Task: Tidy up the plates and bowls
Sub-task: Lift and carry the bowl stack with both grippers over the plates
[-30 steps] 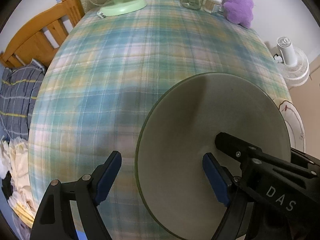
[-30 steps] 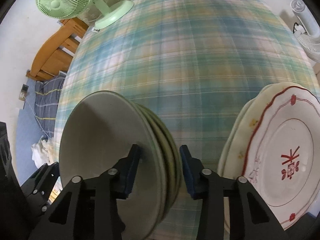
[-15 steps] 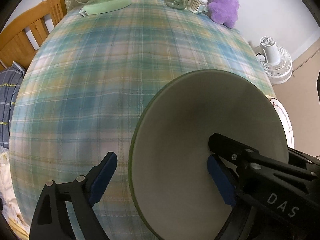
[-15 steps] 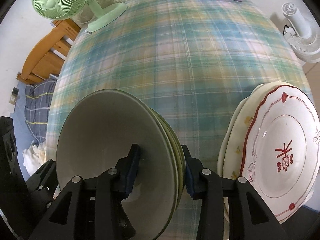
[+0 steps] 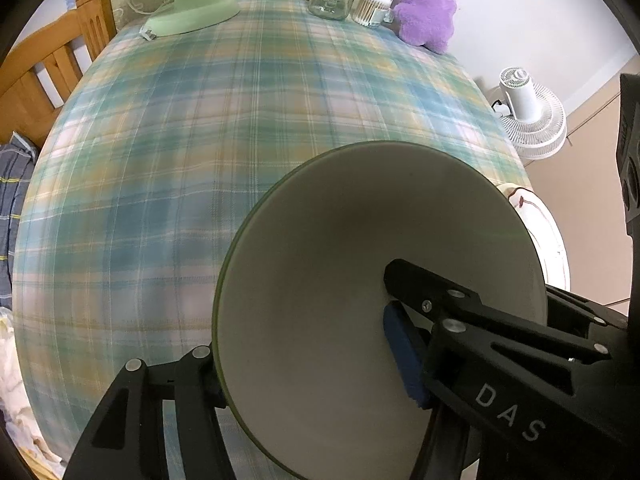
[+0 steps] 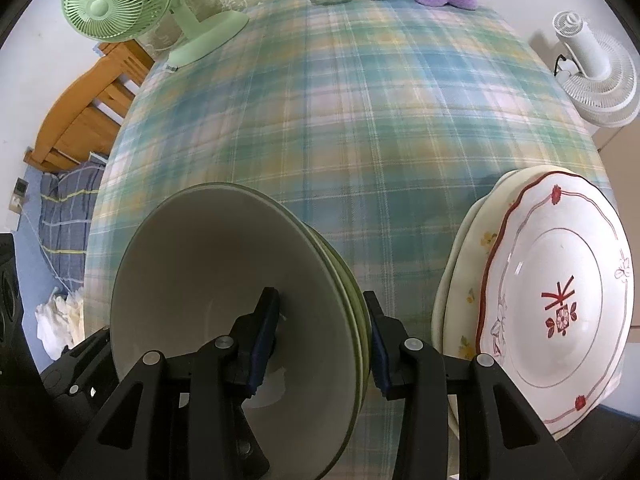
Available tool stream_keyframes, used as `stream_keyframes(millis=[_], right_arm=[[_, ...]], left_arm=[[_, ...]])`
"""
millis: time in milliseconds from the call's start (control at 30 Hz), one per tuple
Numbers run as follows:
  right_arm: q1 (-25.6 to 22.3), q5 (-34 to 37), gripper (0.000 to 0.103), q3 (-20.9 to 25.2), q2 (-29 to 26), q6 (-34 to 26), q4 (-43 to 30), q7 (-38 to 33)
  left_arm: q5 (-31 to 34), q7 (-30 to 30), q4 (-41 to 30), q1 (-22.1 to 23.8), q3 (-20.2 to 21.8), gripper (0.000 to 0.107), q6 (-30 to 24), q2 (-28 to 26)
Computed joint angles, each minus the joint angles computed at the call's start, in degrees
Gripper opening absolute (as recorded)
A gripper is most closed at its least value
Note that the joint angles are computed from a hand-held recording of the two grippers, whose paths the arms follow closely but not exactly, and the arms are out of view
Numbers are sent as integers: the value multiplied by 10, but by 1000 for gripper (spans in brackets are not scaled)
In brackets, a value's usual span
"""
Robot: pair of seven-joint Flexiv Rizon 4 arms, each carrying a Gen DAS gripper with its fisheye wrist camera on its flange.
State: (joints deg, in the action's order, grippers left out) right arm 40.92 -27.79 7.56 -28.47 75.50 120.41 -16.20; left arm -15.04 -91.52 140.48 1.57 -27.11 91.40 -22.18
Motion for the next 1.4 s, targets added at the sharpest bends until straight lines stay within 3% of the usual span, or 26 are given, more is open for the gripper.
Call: stream_keyframes(millis=[200,433,567,667,800,933,1233,1400], right_arm=[[11,-8,45,-4,18,-13,7,23],[18,-28,45,1,53,-43,15,81],[14,-45,45,8,69,-53,20,109],[11,-65,45,9,78,-47,30,130],[2,-92,45,5,88,-24,51,154],[-14,-112,45,3,101,-3,73,148],[-73,-78,45,32,144,1,110,52],[-99,-46,45,42,160,12,129,-2]], left_arm=[[-4,14,22,45,-48,64,-2,21],[-39,54,53,127,-142,64,-17,64],[-65,75,61,127,-155,64,-17,86],[-72,80,57,87,-121,64,-17,92],[-54,54,34,-14,-23,63,-25,91],[-57,26,16,-89,37,63,-23,85],[2,-103,-56,-247,169,63,-50,62],[57,-178,-102,-298,213,63,-74,40]])
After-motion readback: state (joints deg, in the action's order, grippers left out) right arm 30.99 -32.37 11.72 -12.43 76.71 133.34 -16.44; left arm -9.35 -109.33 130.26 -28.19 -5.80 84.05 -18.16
